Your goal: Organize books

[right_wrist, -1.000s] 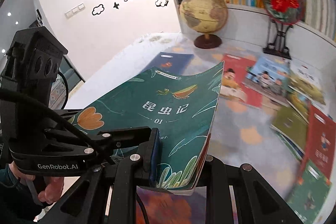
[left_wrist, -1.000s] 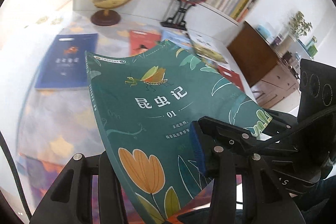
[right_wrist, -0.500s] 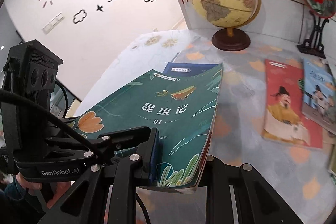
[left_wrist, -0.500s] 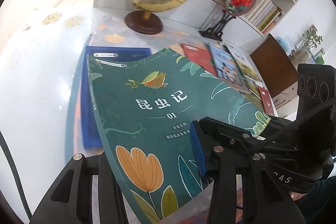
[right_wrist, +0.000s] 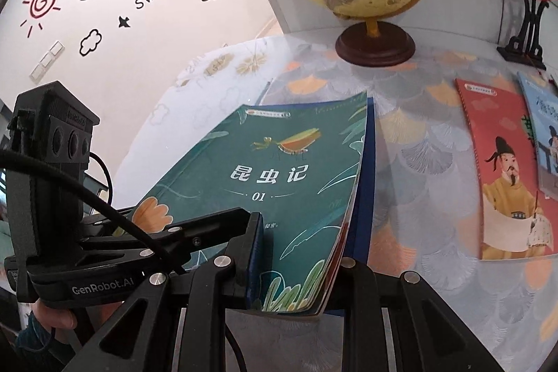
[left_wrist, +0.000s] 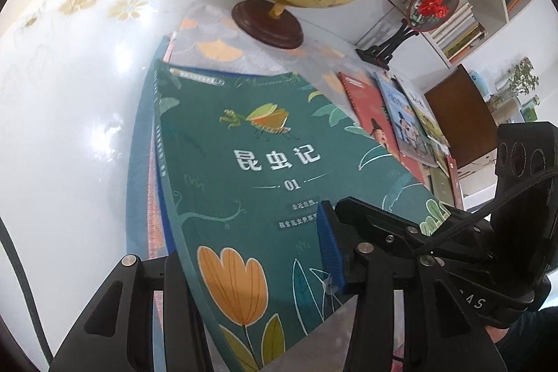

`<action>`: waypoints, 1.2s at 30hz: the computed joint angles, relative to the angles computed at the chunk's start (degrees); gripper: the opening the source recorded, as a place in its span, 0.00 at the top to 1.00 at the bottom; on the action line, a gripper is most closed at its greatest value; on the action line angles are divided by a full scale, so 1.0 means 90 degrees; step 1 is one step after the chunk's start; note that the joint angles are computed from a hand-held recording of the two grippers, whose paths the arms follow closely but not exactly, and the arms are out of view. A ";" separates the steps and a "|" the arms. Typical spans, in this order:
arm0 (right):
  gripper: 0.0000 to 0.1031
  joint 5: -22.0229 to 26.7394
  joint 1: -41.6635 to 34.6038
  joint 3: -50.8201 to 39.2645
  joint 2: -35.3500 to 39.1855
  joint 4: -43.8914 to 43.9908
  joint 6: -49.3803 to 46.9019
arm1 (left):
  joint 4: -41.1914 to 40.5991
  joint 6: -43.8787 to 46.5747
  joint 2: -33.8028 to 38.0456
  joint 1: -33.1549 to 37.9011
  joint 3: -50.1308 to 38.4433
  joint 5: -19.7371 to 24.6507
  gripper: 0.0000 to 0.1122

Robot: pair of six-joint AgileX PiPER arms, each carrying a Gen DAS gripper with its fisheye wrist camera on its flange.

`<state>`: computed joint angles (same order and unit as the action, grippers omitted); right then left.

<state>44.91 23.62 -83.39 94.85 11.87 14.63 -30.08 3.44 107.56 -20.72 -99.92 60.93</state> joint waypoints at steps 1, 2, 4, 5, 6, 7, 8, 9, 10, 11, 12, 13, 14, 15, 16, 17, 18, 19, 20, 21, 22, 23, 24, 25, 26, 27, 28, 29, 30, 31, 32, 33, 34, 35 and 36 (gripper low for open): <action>0.78 -0.0005 0.0001 0.0006 0.0025 0.0010 0.0009 | -0.0034 0.0027 -0.0006 0.0023 0.0066 -0.0007 0.61; 0.78 0.0010 -0.0005 0.0019 0.0057 0.0019 0.0015 | -0.0068 0.0047 -0.0014 0.0040 0.0161 -0.0027 0.61; 0.78 0.0011 -0.0022 0.0059 0.0101 0.0040 0.0034 | -0.0098 0.0074 -0.0023 0.0068 0.0307 -0.0063 0.60; 0.77 -0.0001 -0.0039 0.0120 0.0103 0.0082 0.0035 | -0.0088 0.0063 -0.0034 0.0068 0.0382 -0.0085 0.60; 0.77 -0.0006 -0.0053 0.0165 0.0118 0.0129 0.0034 | -0.0070 0.0042 -0.0054 0.0069 0.0492 -0.0113 0.60; 0.77 0.0010 -0.0080 0.0195 0.0144 0.0201 0.0004 | -0.0044 0.0033 -0.0069 0.0073 0.0586 -0.0152 0.60; 0.77 0.0012 -0.0098 0.0230 0.0172 0.0272 -0.0024 | -0.0032 0.0038 -0.0075 0.0082 0.0646 -0.0174 0.60; 0.77 -0.0005 -0.0105 0.0273 0.0192 0.0322 -0.0056 | -0.0061 0.0075 -0.0080 0.0111 0.0705 -0.0192 0.61; 0.77 -0.0013 -0.0097 0.0279 0.0223 0.0336 -0.0066 | -0.0157 0.0134 -0.0096 0.0163 0.0759 -0.0226 0.60; 0.76 -0.0072 -0.0079 0.0326 0.0239 0.0349 -0.0086 | -0.0156 0.0070 -0.0112 0.0199 0.0776 -0.0246 0.60; 0.76 -0.0137 -0.0074 0.0378 0.0246 0.0370 -0.0119 | -0.0116 0.0014 -0.0127 0.0219 0.0784 -0.0268 0.60; 0.76 -0.0184 -0.0064 0.0406 0.0259 0.0368 -0.0118 | -0.0065 -0.0049 -0.0140 0.0221 0.0788 -0.0294 0.60; 0.76 -0.0199 -0.0059 0.0401 0.0287 0.0370 -0.0114 | 0.0001 -0.0128 -0.0169 0.0225 0.0816 -0.0337 0.60; 0.75 -0.0205 -0.0058 0.0392 0.0318 0.0377 -0.0116 | 0.0085 -0.0230 -0.0223 0.0230 0.0864 -0.0388 0.60; 0.74 -0.0175 -0.0053 0.0369 0.0355 0.0335 -0.0069 | 0.0236 -0.0386 -0.0309 0.0218 0.0948 -0.0471 0.60; 0.64 -0.0106 -0.0059 0.0326 0.0420 0.0378 -0.0101 | 0.0431 -0.0601 -0.0459 0.0220 0.1106 -0.0593 0.60; 0.62 0.0058 -0.0082 0.0265 0.0481 0.0440 -0.0163 | 0.0585 -0.0792 -0.0577 0.0238 0.1240 -0.0676 0.60; 0.62 0.0044 -0.0068 0.0309 0.0431 0.0419 -0.0197 | 0.0708 -0.0951 -0.0738 0.0260 0.1423 -0.0768 0.60; 0.60 0.0136 -0.0022 0.0324 0.0350 0.0251 -0.0129 | 0.0859 -0.1106 -0.0978 0.0277 0.1680 -0.0882 0.60; 0.59 0.0255 0.0011 0.0362 0.0260 0.0109 -0.0085 | 0.1002 -0.1233 -0.1159 0.0281 0.1853 -0.0939 0.60; 0.59 0.0271 0.0027 0.0465 0.0146 0.0031 -0.0082 | 0.1144 -0.1361 -0.1326 0.0261 0.1997 -0.0960 0.60; 0.59 0.0186 0.0052 0.0722 -0.0097 -0.0092 -0.0048 | 0.1279 -0.1482 -0.1493 0.0228 0.2128 -0.0961 0.60; 0.59 0.0047 0.0073 0.1052 -0.0402 -0.0231 0.0023 | 0.1445 -0.1644 -0.1744 0.0136 0.2321 -0.0976 0.60; 0.59 -0.0123 0.0034 0.1417 -0.0698 -0.0267 0.0002 | 0.1553 -0.1770 -0.1933 0.0048 0.2469 -0.0986 0.60; 0.59 -0.0388 -0.0038 0.1917 -0.1105 -0.0210 -0.0090 | 0.1635 -0.1897 -0.2065 -0.0054 0.2571 -0.0991 0.60; 0.59 -0.0671 -0.0139 0.2401 -0.1488 -0.0044 -0.0255 | 0.1705 -0.2066 -0.2271 -0.0218 0.2761 -0.1013 0.60; 0.59 -0.0963 -0.0267 0.2974 -0.1948 0.0236 -0.0488 | 0.1732 -0.2189 -0.2401 -0.0350 0.2894 -0.1040 0.60; 0.59 -0.1121 -0.0317 0.3292 -0.2193 0.0376 -0.0614 | 0.1734 -0.2352 -0.2541 -0.0548 0.3065 -0.1086 0.60; 0.59 -0.1239 -0.0340 0.3653 -0.2490 0.0454 -0.0674 | 0.1758 -0.2488 -0.2584 -0.0692 0.3144 -0.1119 0.60; 0.59 -0.1367 -0.0348 0.4028 -0.2819 0.0522 -0.0694 | 0.1844 -0.2735 -0.2644 -0.0936 0.3254 -0.1158 0.60; 0.59 -0.1523 -0.0330 0.4440 -0.3199 0.0629 -0.0735 | 0.1955 -0.3014 -0.2693 -0.1214 0.3365 -0.1211 0.60; 0.59 -0.1660 -0.0234 0.4829 -0.3585 0.0585 -0.0627 | 0.2029 -0.3188 -0.2711 -0.1391 0.3413 -0.1235 0.60; 0.59 -0.1744 -0.0086 0.5067 -0.3820 0.0419 -0.0397 | 0.2146 -0.3438 -0.2717 -0.1651 0.3457 -0.1248 0.60; 0.59 -0.1769 0.0120 0.5324 -0.4089 0.0183 -0.0108 | 0.2292 -0.3697 -0.2738 -0.1898 0.3500 -0.1240 0.60; 0.59 -0.1792 0.0402 0.5554 -0.4314 -0.0125 0.0271 | 0.2452 -0.3981 -0.2747 -0.2169 0.3511 -0.1219 0.60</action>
